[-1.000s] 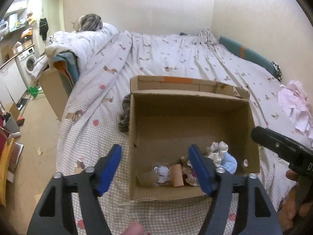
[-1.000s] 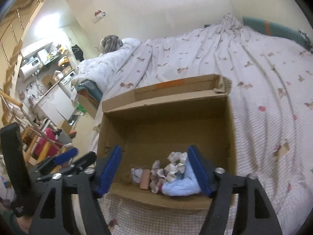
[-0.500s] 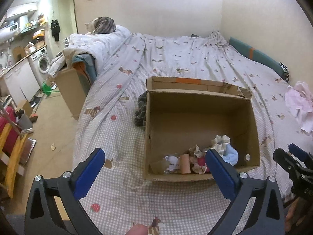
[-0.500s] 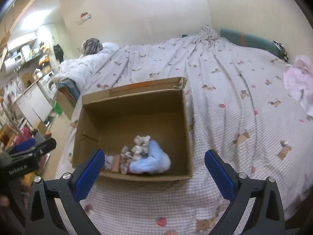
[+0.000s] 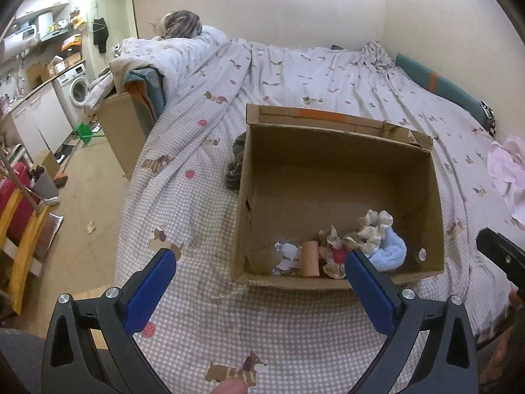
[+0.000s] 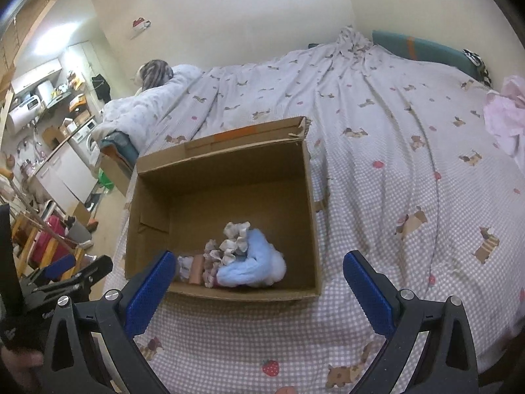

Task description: Organize soft objects

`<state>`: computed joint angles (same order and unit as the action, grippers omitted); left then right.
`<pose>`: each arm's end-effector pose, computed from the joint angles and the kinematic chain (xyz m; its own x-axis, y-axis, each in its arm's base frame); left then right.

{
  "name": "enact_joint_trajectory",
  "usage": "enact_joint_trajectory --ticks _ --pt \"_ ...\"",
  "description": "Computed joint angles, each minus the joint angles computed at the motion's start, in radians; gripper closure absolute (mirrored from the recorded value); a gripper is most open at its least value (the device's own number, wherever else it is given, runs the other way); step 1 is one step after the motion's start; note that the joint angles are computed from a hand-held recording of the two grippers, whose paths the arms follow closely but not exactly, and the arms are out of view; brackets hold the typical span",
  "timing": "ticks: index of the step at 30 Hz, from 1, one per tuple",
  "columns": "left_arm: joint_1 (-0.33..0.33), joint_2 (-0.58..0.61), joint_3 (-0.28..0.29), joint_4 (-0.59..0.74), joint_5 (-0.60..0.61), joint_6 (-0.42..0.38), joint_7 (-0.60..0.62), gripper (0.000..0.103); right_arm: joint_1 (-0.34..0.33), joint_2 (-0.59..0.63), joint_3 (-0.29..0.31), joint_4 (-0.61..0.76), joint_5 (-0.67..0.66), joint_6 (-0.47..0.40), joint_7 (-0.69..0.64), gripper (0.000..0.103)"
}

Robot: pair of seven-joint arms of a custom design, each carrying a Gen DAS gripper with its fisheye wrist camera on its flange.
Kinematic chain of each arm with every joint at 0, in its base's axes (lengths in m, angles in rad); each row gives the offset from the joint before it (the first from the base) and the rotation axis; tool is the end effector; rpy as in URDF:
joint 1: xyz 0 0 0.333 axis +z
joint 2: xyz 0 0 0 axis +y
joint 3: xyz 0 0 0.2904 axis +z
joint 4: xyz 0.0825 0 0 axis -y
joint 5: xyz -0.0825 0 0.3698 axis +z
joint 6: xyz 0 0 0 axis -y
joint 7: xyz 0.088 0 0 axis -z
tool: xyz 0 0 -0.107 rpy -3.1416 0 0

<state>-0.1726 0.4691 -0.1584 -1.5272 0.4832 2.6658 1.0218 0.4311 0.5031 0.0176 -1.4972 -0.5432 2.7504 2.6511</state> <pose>0.6729 -0.2242 0.4492 -0.0880 -0.9960 -0.0149 -0.7427 0.0756 -0.6653 0.6387 0.3280 0.4453 -0.0914 -0.9556 -0.2803 -0.6899 0.2637 -0.6742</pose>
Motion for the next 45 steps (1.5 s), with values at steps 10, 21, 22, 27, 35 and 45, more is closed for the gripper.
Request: enact_joint_trajectory --ticks 10,21,22,27,35,45 --pt "-0.013 0.029 0.008 0.044 0.019 -0.033 0.025 0.001 -0.010 -0.010 0.006 -0.017 0.018 0.011 -0.020 0.000" --pt "0.017 0.004 -0.009 -0.006 -0.020 0.006 0.059 0.001 -0.009 -0.007 0.012 -0.015 0.025 -0.005 -0.018 0.000" --pt "0.020 0.002 -0.010 -0.012 -0.021 0.011 0.064 0.001 -0.012 -0.008 0.015 -0.020 0.033 0.002 -0.015 0.000" --pt "0.037 -0.014 -0.020 -0.050 -0.045 0.033 0.090 0.001 -0.007 -0.023 0.007 -0.049 0.034 0.020 0.026 0.000" --pt "0.063 -0.032 -0.044 -0.082 -0.101 0.069 0.136 0.001 0.018 -0.012 -0.007 -0.027 -0.025 -0.001 0.045 0.000" --pt "0.082 -0.054 -0.057 -0.117 -0.142 0.112 0.162 0.001 0.031 -0.003 -0.012 -0.012 -0.057 -0.014 0.040 0.000"
